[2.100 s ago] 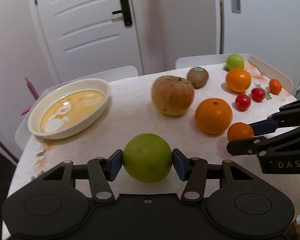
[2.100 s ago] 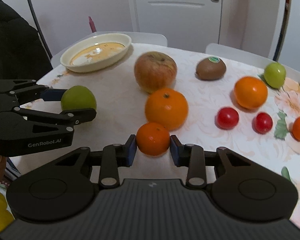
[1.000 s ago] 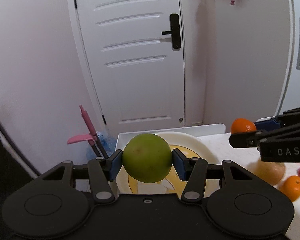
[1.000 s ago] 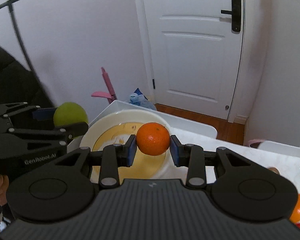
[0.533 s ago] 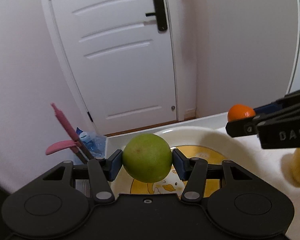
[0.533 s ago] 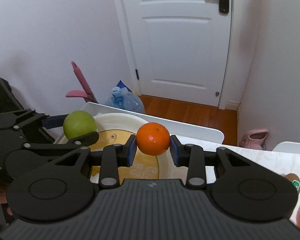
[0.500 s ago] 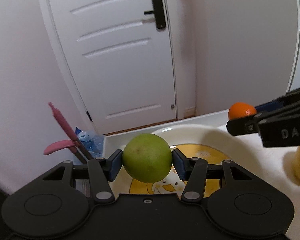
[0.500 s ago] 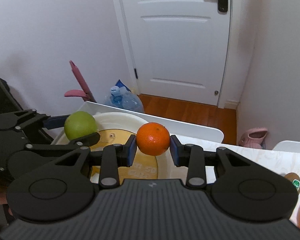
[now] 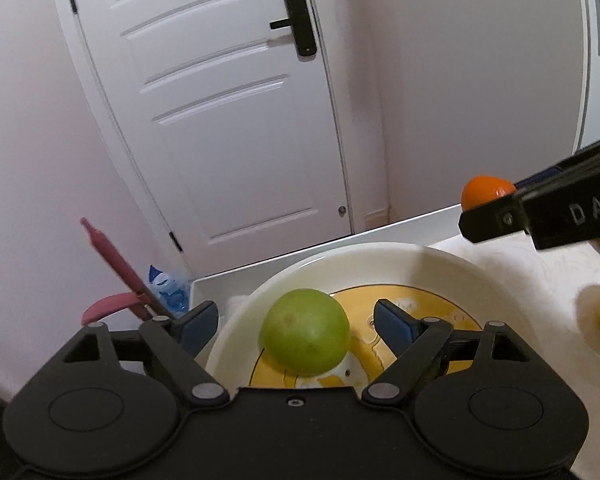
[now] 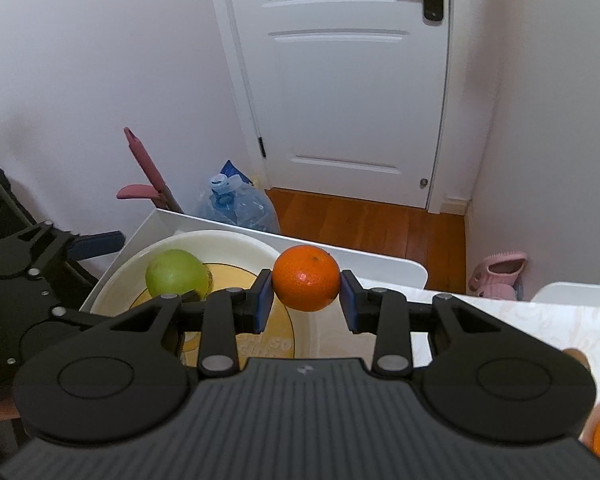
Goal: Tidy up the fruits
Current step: 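Carry the green apple and tangerine into the duck bowl and release both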
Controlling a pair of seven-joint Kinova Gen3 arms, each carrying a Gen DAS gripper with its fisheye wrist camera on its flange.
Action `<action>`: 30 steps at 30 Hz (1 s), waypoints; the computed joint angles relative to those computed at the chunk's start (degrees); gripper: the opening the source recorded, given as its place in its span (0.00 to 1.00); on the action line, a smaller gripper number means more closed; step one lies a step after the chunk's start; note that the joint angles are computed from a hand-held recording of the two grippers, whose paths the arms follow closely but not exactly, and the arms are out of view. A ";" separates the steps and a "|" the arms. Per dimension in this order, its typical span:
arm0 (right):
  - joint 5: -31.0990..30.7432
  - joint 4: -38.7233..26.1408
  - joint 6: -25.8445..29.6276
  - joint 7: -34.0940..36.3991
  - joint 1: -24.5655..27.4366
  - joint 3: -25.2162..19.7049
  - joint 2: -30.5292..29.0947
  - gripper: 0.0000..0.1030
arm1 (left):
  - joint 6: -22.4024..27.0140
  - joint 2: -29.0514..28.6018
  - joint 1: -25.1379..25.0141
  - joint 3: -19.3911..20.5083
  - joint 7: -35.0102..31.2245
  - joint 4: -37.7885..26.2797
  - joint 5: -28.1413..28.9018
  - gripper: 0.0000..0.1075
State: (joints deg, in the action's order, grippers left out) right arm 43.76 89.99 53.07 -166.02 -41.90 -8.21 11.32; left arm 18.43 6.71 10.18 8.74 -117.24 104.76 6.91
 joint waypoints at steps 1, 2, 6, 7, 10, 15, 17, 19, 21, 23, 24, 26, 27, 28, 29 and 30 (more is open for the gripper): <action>-0.38 -0.12 -0.24 0.88 0.26 -0.10 -0.09 0.49 | 0.46 -0.48 -0.17 -0.10 0.14 0.11 0.21 0.83; -0.88 -0.17 -0.66 1.78 0.58 -0.17 -0.14 0.49 | 1.07 -1.08 -0.16 -0.32 0.60 0.23 0.23 0.83; -3.66 -0.53 -3.01 6.83 2.01 -0.42 0.03 0.49 | 3.64 -3.15 0.36 -1.61 4.78 0.29 -1.42 0.86; -4.29 -0.82 -3.38 8.17 2.22 -0.39 0.24 0.49 | 4.15 -3.70 0.45 -1.86 6.02 0.47 -2.07 0.87; -6.68 -1.83 -5.08 13.56 2.95 -0.37 1.52 0.49 | 5.60 -4.95 0.72 -2.30 9.89 0.82 -4.90 0.91; -9.97 -2.92 -8.52 21.59 3.39 0.56 4.34 0.49 | 6.72 -6.51 0.18 -2.57 11.93 1.82 -5.65 0.95; -10.31 -2.89 -9.65 23.21 2.78 1.32 5.24 0.49 | 6.94 -6.76 0.01 -2.57 12.56 2.09 -6.19 0.96; -10.80 -2.99 -10.41 24.42 2.27 2.02 5.91 0.49 | 7.16 -7.02 -0.18 -2.64 12.93 2.48 -6.21 0.96; -11.35 -2.92 -11.31 25.47 1.96 2.54 6.34 0.49 | 7.40 -7.08 -0.39 -2.73 13.00 2.66 -5.70 0.96; -11.64 -2.86 -11.56 26.40 1.52 2.98 6.44 0.51 | 7.40 -7.12 -0.60 -2.86 12.71 2.84 -5.11 0.96; -10.97 -2.82 -11.35 25.88 0.77 3.51 6.47 0.62 | 7.38 -7.15 -0.68 -2.89 12.52 2.92 -4.78 0.96; -8.92 -2.45 -10.89 23.91 -0.87 4.50 6.20 0.83 | 7.39 -7.40 -0.83 -2.99 11.75 3.19 -3.97 0.96; -7.53 -1.90 -10.95 22.35 -1.68 4.94 5.81 0.93 | 7.54 -7.46 -0.86 -2.99 11.45 3.18 -3.76 0.96; -6.33 -1.33 -11.08 20.88 -2.23 5.15 5.35 0.97 | 7.66 -7.36 -0.87 -2.94 11.40 3.02 -3.81 0.96; -5.70 -0.99 -11.16 19.84 -2.38 5.07 4.95 0.98 | 7.74 -7.50 -0.87 -2.90 11.44 3.11 -4.14 0.96; -5.60 -0.86 -10.90 19.25 -2.30 4.79 4.60 0.98 | 7.76 -7.68 -0.81 -2.77 11.83 3.22 -4.77 0.96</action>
